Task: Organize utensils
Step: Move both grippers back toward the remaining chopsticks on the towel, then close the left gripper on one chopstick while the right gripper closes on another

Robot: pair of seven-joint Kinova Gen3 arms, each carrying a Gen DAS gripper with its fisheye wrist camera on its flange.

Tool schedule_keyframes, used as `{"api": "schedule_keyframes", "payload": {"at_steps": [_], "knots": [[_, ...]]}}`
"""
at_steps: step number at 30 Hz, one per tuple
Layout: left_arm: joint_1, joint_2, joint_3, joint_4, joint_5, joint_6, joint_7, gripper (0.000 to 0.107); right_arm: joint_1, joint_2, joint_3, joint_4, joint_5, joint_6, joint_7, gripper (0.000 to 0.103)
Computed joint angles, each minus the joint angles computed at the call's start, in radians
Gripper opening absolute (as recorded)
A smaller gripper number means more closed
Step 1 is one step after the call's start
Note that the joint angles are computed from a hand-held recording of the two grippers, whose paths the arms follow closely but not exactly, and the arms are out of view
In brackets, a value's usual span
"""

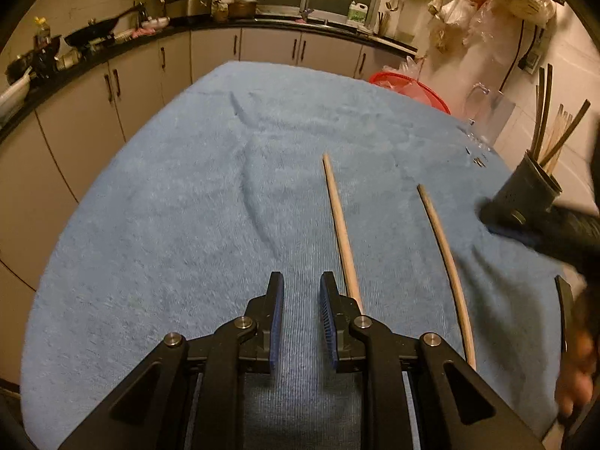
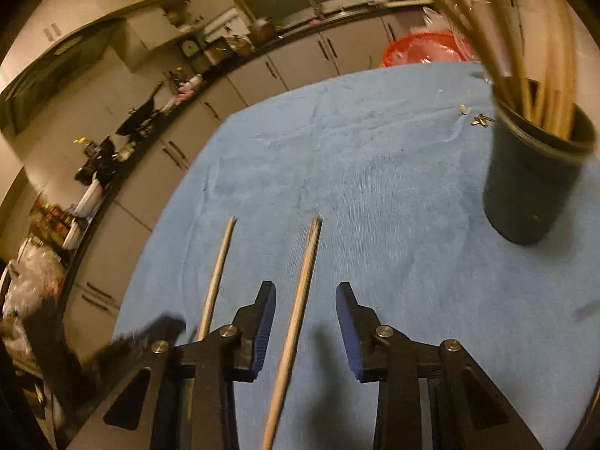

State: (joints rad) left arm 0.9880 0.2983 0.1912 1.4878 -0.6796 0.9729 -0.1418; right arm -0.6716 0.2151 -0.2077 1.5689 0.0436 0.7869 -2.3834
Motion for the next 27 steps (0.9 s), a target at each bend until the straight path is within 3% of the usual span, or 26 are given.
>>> {"api": "schedule_keyframes", "payload": {"at_steps": [1, 5, 8, 12, 13, 17, 22, 27], "knots": [[-0.002, -0.021, -0.005, 0.033, -0.004, -0.032, 0.015, 0.020, 0.011, 0.037, -0.002, -0.042, -0.017, 0.029, 0.021, 0.028], [-0.025, -0.057, -0.031, 0.091, 0.059, -0.137, -0.006, 0.020, 0.010, 0.160, 0.022, -0.206, -0.020, 0.155, 0.056, 0.027], [-0.032, -0.059, -0.029, 0.097, 0.062, -0.158, -0.002, 0.020, -0.019, 0.251, 0.040, -0.337, -0.003, 0.274, 0.077, 0.027], [-0.032, -0.067, -0.040, 0.113, 0.074, -0.185, -0.003, 0.020, -0.094, 0.326, 0.082, -0.459, 0.065, 0.401, 0.102, 0.017], [-0.031, -0.069, -0.040, 0.117, 0.072, -0.185, 0.000, 0.020, -0.094, 0.329, 0.078, -0.466, 0.065, 0.408, 0.102, 0.009], [-0.027, -0.051, -0.038, 0.076, 0.090, -0.137, -0.039, 0.020, -0.090, 0.277, 0.080, -0.373, 0.026, 0.317, 0.133, 0.008], [-0.093, -0.032, -0.035, -0.011, 0.238, -0.118, -0.224, 0.020, -0.076, 0.133, 0.054, -0.190, 0.037, 0.124, 0.077, 0.007], [-0.221, 0.094, 0.070, -0.238, 0.321, 0.021, -0.404, 0.021, -0.126, 0.056, 0.056, -0.131, 0.162, 0.072, -0.015, 0.008]]}}
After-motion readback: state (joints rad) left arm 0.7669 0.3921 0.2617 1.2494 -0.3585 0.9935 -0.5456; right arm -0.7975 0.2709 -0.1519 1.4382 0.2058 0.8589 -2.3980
